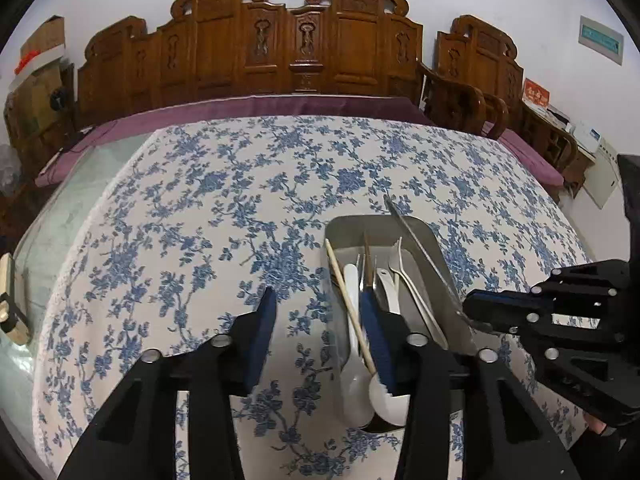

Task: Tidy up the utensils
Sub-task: 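Lower the metal spoon into the tray and open the right tool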

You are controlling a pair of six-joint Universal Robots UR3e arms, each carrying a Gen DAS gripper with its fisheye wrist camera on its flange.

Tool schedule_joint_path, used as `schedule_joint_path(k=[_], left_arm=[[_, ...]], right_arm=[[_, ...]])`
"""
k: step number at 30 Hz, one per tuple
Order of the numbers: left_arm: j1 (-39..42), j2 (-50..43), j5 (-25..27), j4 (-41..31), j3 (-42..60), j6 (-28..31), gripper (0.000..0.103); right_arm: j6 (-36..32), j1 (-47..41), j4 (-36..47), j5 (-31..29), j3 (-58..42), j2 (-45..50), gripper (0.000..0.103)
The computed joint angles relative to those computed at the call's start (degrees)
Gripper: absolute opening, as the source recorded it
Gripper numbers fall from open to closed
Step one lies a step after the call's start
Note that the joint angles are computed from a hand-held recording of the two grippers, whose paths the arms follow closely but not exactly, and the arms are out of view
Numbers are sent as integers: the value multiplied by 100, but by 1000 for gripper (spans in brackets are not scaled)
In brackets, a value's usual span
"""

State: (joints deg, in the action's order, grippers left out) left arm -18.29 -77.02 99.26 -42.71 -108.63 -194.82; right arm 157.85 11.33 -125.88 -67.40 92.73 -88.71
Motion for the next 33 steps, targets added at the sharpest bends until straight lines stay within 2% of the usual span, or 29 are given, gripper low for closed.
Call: schedule_joint_path(k=[2, 8, 15, 24, 27, 33], left_arm=[[55, 88, -13, -21, -36, 41, 55], [162, 276, -31, -5, -126, 131, 64], [185, 339, 53, -57, -161, 160, 68], [478, 621, -26, -132, -451, 283, 68], [502, 652, -21, -157, -473, 297, 68], [437, 648, 32, -167, -482, 286, 69]], right_arm=[[201, 125, -179, -190, 33, 131, 1], [495, 410, -532, -489, 200, 498, 1], [783, 612, -712, -550, 197, 800, 2], [934, 521, -926, -50, 194, 728, 2], [1009, 501, -954, -31, 136, 764, 5], [992, 422, -1083, -36, 279, 666, 6]])
